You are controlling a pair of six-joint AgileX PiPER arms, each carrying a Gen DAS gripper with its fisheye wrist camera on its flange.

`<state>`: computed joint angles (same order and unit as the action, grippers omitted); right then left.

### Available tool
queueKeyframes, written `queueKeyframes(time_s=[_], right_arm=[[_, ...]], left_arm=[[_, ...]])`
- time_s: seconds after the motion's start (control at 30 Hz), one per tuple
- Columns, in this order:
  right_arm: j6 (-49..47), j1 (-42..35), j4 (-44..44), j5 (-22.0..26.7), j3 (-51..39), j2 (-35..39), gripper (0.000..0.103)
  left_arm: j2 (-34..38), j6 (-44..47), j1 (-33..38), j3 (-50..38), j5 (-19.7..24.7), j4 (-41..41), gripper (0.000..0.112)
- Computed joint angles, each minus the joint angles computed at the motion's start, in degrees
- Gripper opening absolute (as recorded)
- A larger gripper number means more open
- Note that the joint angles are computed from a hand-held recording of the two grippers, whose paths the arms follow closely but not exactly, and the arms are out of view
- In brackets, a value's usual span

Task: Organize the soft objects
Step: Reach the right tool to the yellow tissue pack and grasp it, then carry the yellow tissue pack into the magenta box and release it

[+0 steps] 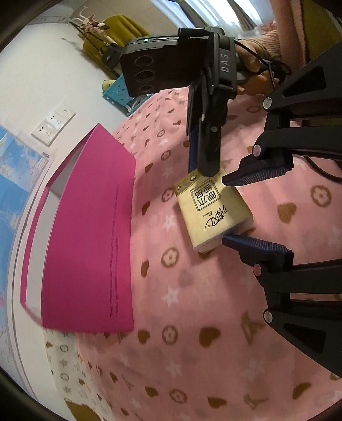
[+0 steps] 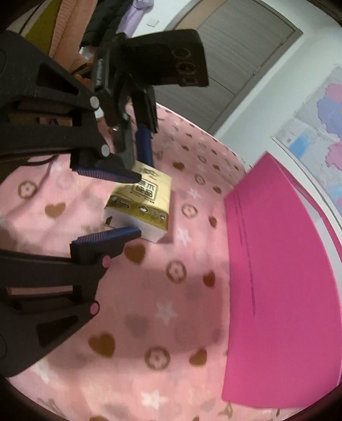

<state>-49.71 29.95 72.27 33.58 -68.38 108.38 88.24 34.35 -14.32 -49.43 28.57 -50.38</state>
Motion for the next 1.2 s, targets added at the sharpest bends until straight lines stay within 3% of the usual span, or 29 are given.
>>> queueKeyframes(time_s=[0.33, 0.5, 1.2], right_arm=[[0.55, -1.29, -0.41, -2.61, 1.36, -0.84, 0.038], [-0.65, -1.66, 1.33, -3.26, 1.81, -0.51, 0.038], [-1.13, -1.93, 0.47, -6.39, 4.84, -6.11, 0.038]], left_arm=[[3.16, -4.81, -2.72, -3.45, -1.34, 3.76, 0.038], [3.01, -8.25, -3.78, -4.04, -1.93, 7.69, 0.038], [1.08, -11.51, -6.13, -7.1, -2.23, 11.28, 0.038]])
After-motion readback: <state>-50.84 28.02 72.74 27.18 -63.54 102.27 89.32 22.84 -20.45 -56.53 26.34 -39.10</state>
